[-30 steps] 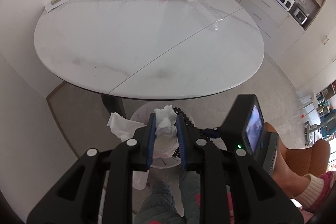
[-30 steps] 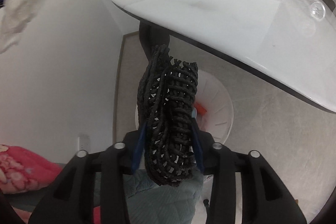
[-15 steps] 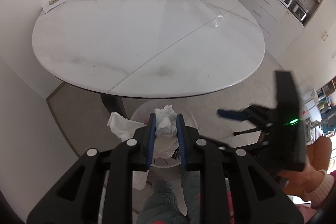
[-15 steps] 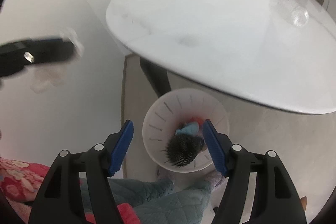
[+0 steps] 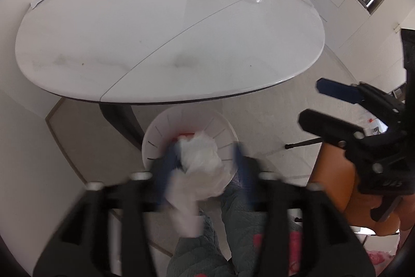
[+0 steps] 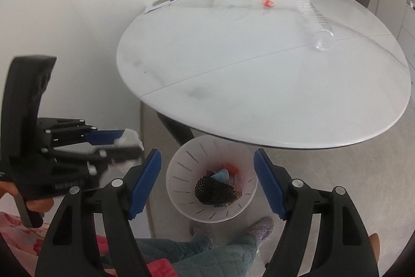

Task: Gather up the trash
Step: 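Carry the tissue and black net over the white bin and release both, then move both open grippers back over the table toward the clear bottle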

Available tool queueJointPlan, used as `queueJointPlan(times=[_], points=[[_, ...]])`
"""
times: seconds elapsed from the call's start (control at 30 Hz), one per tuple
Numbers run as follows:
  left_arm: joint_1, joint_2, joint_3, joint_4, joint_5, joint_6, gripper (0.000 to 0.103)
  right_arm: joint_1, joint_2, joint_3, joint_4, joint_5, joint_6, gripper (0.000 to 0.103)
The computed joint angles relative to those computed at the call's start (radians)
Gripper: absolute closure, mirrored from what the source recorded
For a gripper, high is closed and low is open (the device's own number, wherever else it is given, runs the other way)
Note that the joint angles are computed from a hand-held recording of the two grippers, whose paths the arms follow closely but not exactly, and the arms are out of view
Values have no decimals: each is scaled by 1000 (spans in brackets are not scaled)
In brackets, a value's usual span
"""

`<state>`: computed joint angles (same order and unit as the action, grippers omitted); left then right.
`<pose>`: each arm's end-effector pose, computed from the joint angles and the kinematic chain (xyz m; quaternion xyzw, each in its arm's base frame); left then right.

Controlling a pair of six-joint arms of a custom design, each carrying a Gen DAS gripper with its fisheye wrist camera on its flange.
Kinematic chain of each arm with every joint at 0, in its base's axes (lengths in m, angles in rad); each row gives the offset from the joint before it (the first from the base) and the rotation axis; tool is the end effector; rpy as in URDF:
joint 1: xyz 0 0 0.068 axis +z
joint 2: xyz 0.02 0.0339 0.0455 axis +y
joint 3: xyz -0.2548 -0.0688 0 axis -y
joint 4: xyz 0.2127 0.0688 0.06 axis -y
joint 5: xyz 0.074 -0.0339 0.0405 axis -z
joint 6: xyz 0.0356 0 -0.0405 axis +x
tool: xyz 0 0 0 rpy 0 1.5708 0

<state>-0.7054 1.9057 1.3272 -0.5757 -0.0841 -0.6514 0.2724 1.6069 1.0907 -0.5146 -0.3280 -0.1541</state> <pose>0.2752 -0.2304 0.1880 0.0177 0.9774 -0.0976 0.1867 0.2851 0.0915 0.2230 -0.2438 0.9201 0.1726 0.2534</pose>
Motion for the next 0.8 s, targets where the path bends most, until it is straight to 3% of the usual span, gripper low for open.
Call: queueJointPlan(times=[0.17, 0.43, 0.57, 0.63, 0.7, 0.8], points=[[-11, 4, 23, -17, -10, -7, 25, -4, -18, -7, -3, 20, 16, 27], [-10, -20, 15, -25, -20, -18, 23, -17, -24, -21, 7, 21, 34, 26], [-12, -39, 23, -46, -39, -22, 22, -8, -31, -17, 10, 41, 44, 20], [-10, -58, 33, -65, -55, -26, 17, -6, -34, -6, 3, 51, 49, 16], [-4, -79, 42, -81, -70, -29, 13, -4, -43, 13, -4, 72, 60, 5], [10, -114, 63, -101, -101, -23, 8, -6, -50, 57, -22, 101, 75, 2]])
